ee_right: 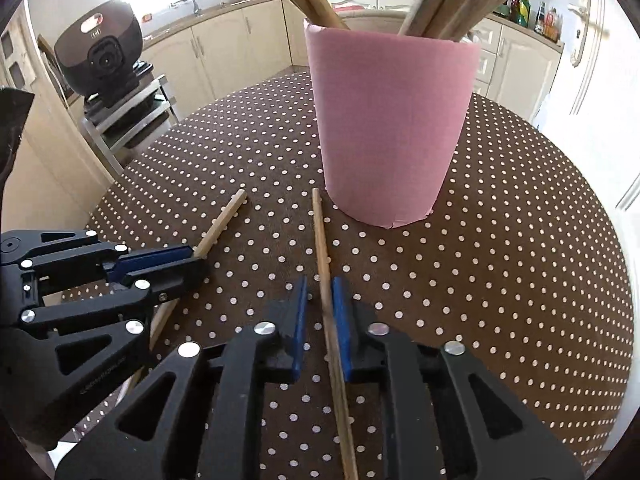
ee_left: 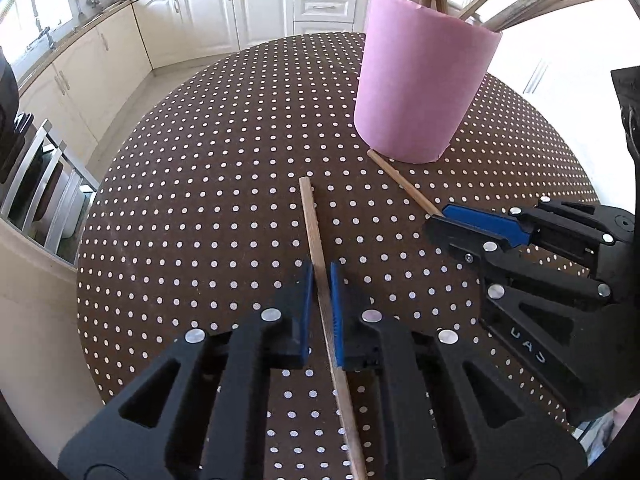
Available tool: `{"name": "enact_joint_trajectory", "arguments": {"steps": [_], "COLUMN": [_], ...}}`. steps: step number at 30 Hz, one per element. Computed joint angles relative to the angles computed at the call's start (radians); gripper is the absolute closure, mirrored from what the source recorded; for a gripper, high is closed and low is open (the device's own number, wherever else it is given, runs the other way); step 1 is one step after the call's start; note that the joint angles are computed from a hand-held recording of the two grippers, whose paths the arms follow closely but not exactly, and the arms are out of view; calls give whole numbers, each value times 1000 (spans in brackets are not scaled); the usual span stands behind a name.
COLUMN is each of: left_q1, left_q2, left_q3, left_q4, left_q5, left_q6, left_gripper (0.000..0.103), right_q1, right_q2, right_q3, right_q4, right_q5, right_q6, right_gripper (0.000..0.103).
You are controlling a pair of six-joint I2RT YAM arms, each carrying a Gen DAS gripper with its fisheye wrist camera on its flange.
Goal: Organize utensils
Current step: 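Grasp a wooden chopstick with the left gripper while the right gripper grasps another, then lift both held chopsticks upright above the pink cup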
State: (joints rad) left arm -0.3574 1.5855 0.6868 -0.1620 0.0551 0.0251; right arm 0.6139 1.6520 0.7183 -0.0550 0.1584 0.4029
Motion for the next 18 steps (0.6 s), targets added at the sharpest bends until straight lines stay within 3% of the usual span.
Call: {"name": "enact_joint_trajectory", "arguments": {"steps": [8, 18], "left_q1": [32, 73], "left_q2": [-139, -530], "left_q3": [-67, -184], "left_q4": [-3, -115], "left_q5": [42, 104], "left_q6": [6, 7], "left_gripper": [96, 96], "right_q1": [31, 171], "right_q2": [-133, -472], "right_q3": [-82, -220], "right_q4": [18, 10], "right_q5": [19, 120], "right_q6": [11, 61], "right_gripper": [99, 99]}}
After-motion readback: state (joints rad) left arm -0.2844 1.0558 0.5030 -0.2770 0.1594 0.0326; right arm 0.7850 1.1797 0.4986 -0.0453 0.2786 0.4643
